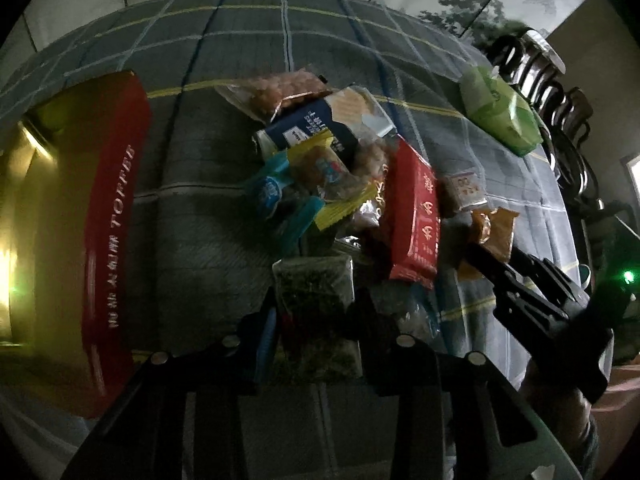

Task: Organize snacks
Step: 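Grasp the clear dark-green packet with the left tool while the right tool grasps the orange snack bag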

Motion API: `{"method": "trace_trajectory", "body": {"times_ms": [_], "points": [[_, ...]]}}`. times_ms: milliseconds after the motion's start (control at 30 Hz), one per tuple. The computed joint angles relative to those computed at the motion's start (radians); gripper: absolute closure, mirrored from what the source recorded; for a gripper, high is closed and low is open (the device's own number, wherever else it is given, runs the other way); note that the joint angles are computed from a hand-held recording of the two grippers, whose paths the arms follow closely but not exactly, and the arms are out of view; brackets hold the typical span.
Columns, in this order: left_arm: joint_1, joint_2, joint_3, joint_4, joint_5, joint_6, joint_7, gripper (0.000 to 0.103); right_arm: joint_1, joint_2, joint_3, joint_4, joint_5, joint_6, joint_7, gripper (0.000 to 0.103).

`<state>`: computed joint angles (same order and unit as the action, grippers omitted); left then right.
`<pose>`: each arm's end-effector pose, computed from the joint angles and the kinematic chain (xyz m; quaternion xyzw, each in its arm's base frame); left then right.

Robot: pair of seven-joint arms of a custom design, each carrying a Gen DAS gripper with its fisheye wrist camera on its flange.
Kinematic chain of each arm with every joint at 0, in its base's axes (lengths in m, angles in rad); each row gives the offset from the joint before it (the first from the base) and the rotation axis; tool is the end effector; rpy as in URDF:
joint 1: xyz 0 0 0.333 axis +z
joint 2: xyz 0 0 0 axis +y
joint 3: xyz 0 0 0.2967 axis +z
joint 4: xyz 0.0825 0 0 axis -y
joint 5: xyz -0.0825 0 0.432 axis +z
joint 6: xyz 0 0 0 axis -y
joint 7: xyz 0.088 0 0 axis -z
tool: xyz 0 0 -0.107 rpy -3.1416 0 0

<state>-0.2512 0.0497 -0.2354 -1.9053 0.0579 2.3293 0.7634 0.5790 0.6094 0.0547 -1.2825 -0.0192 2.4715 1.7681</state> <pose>0.5753 -0.3012 0.4733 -0.7880 0.5863 -0.1824 0.0443 0.6556 0.4682 0.4302 -0.8061 0.5179 -0.0981 0.2689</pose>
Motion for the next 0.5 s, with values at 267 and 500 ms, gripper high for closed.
{"method": "trace_trajectory", "body": {"times_ms": [267, 500], "points": [[0.017, -0.106, 0.015, -0.068, 0.049, -0.01, 0.017, 0.07, 0.01, 0.009, -0.01, 0.014, -0.017, -0.012, 0.026, 0.058], [0.072, -0.21, 0.041, -0.147, 0.173, -0.072, -0.028, 0.07, 0.018, 0.021, -0.018, 0.033, -0.036, -0.026, 0.047, 0.058]]}}
